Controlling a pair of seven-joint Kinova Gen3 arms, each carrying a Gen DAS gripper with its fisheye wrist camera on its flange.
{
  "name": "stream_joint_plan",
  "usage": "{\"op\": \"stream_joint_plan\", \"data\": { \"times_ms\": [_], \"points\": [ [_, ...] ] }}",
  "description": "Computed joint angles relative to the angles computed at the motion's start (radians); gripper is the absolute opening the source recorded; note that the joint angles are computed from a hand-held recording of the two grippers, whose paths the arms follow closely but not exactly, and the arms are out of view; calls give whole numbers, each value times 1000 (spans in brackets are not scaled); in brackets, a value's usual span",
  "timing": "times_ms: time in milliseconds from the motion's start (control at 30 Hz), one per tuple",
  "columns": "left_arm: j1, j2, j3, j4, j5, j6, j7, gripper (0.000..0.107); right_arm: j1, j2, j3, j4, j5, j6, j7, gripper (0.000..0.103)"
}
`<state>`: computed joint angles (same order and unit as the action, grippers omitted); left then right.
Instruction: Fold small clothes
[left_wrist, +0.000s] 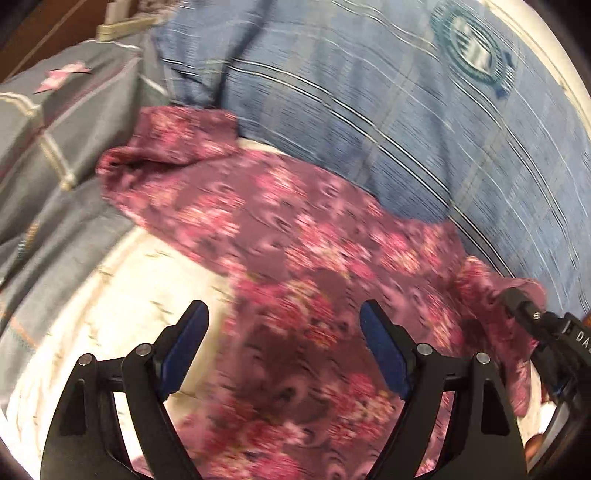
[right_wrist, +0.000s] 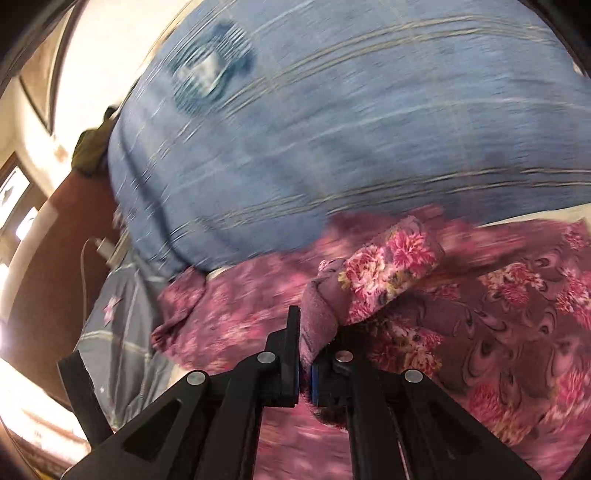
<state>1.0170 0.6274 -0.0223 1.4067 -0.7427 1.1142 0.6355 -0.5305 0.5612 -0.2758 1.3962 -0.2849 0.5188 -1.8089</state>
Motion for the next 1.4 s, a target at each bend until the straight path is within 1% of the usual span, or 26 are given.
{"op": "stream_joint_plan", "data": {
  "times_ms": [33, 100, 133, 167, 233, 300, 333, 367, 400, 467, 533, 600, 667, 700, 767, 800, 867, 933, 967, 1033, 1067, 1100, 1167, 1233, 1300, 1400],
  "points": [
    [4, -7, -6, 14, 2, 4, 20, 84, -6, 18, -12, -21, 6, 16, -4, 10],
    [0, -18, -7, 34, 10, 7, 49, 84, -57, 70, -8, -96, 54, 82, -58, 15],
    [-4, -23, -5, 44, 14, 4, 62, 84, -77, 101, -11, -130, 92, 122, -99, 24],
    [-9, -30, -2, 58, 15, -9, 73, 84, -80, 120, -28, -153, 127, 162, -128, 27],
    [-20, -48, 3, 95, 9, -57, 98, 84, -80, 138, -60, -168, 190, 218, -173, 27],
    [-29, -56, 10, 111, 3, -92, 105, 84, -34, 101, -106, -111, 191, 212, -154, 27],
    [-32, -58, 10, 116, -2, -119, 101, 84, -18, 71, -108, -67, 170, 184, -127, 29],
    [-38, -56, 17, 113, -8, -139, 92, 84, -11, 36, -93, -20, 135, 156, -86, 36],
    [-54, -54, 43, 110, -28, -149, 91, 84, -7, -5, -72, 25, 98, 135, -45, 43],
    [-101, -42, 127, 85, -78, -138, 83, 84, 33, -90, -49, 118, 22, 117, 27, 48],
    [-146, -31, 219, 72, -159, -127, 104, 84, 48, -172, 11, 210, -45, 103, 62, 51],
    [-174, -11, 294, 36, -224, -102, 88, 84, 59, -232, 69, 303, -117, 57, 96, 52],
    [-178, 30, 329, -41, -224, -25, 22, 84, 129, -252, 56, 362, -198, 9, 128, 52],
    [-167, 50, 319, -86, -201, 16, -19, 84, 175, -239, 24, 363, -239, -4, 144, 52],
    [-128, 84, 263, -173, -123, 97, -97, 84, 261, -181, -65, 331, -320, -18, 206, 52],
    [-103, 98, 220, -205, -82, 138, -118, 84, 283, -148, -97, 312, -361, -31, 233, 52],
    [-57, 112, 127, -244, -1, 219, -130, 84, 273, -79, -114, 273, -442, -58, 280, 52],
    [-6, 124, 35, -275, 57, 300, -120, 84, 242, -14, -112, 233, -522, -78, 303, 52],
    [18, 124, -12, -277, 80, 341, -100, 84, 239, 29, -135, 204, -563, -87, 323, 52],
    [63, 132, -104, -297, 145, 416, -79, 84, 273, 120, -220, 142, -640, -57, 397, 52],
    [75, 124, -132, -285, 168, 434, -46, 84, 283, 166, -258, 103, -680, -17, 437, 51],
    [82, 112, -142, -262, 177, 435, -8, 84, 288, 209, -299, 80, -715, 10, 478, 48],
    [68, 74, -109, -191, 164, 390, 66, 84, 307, 238, -355, 77, -737, 14, 551, 50],
    [16, 33, -23, -113, 120, 308, 117, 84, 350, 194, -404, 133, -693, -46, 570, 50],
    [-41, 13, 70, -71, 72, 227, 130, 84, 395, 101, -409, 225, -641, -113, 523, 50],
    [-128, 24, 191, -61, 16, 105, 79, 84, 499, -38, -401, 364, -545, -118, 401, 50]
  ]
}}
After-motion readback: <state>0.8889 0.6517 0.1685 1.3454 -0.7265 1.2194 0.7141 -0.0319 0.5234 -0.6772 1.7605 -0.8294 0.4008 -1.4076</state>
